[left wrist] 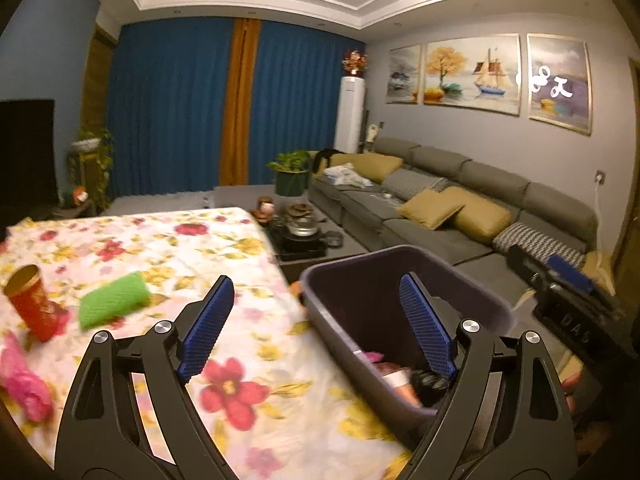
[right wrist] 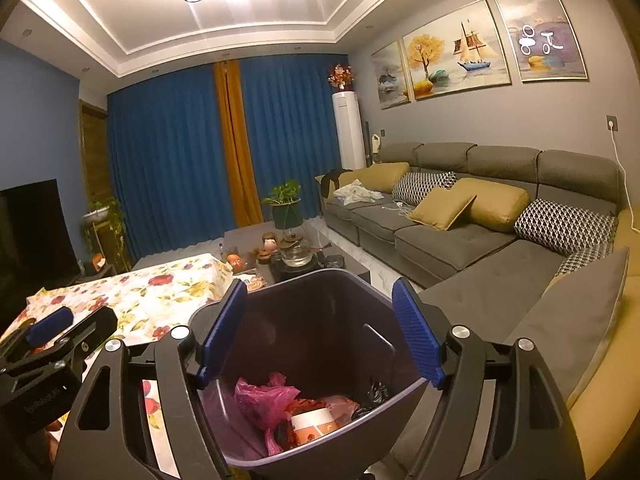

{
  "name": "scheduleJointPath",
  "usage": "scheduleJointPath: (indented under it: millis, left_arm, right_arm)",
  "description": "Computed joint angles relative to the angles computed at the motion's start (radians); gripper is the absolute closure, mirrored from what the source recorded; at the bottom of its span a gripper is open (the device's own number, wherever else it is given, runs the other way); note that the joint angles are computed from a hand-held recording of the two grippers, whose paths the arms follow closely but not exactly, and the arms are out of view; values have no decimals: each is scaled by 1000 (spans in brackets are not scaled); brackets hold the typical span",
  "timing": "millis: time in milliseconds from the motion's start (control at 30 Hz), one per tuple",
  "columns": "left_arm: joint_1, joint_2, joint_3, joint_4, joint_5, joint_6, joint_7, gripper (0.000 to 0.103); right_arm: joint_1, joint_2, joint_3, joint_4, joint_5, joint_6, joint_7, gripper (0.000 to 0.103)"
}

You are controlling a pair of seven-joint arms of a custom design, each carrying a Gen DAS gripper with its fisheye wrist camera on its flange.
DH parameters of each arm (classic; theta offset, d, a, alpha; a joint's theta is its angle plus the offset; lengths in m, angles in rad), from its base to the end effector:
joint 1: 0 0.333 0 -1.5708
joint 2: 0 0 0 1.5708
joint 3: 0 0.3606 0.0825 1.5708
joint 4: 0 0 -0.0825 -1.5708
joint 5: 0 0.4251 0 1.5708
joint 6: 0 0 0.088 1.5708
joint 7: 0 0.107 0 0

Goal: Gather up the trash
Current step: 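Move both open tools back toward the red cup and green sponge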

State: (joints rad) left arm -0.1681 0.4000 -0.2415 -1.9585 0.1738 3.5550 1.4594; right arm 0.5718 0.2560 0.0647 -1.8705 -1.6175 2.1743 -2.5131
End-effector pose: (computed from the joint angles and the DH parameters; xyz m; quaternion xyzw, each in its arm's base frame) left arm 0.6466 -0.2790 0.4403 -0.4464 0.6905 -0.5006 0.2707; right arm 0.5792 0.3768 0.4378 -0.3980 0.6940 -0.4723 0.3701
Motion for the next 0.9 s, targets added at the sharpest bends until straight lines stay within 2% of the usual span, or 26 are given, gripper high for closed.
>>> scheduleJointPath:
  millis: [100, 200, 300, 433, 667, 900]
  left_arm:
    - [-49, -30, 60, -35, -77, 6, 50, 19]
    - [-56, -54, 83, -71, -126, 16, 78, 19]
    - [-92, -81, 139, -112, -225, 30, 153, 19]
    - [-99, -110, 172, -159, -338, 53, 232, 19]
    - [-37, -156, 182, -226, -454, 66, 287, 19]
    - [40, -190, 186, -281, -485, 80, 295, 19]
  right_arm:
    - [7, 4, 4, 8, 1, -1, -12, 27]
    - [18, 19, 8, 28, 1, 5, -29, 25]
    - [29, 29, 6, 45, 0, 17, -47, 24]
    - [50, 61, 5, 96, 2, 39, -80, 22]
    - [103, 158, -16, 238, 17, 116, -172, 21]
    - [167, 290, -60, 424, 78, 219, -283, 21]
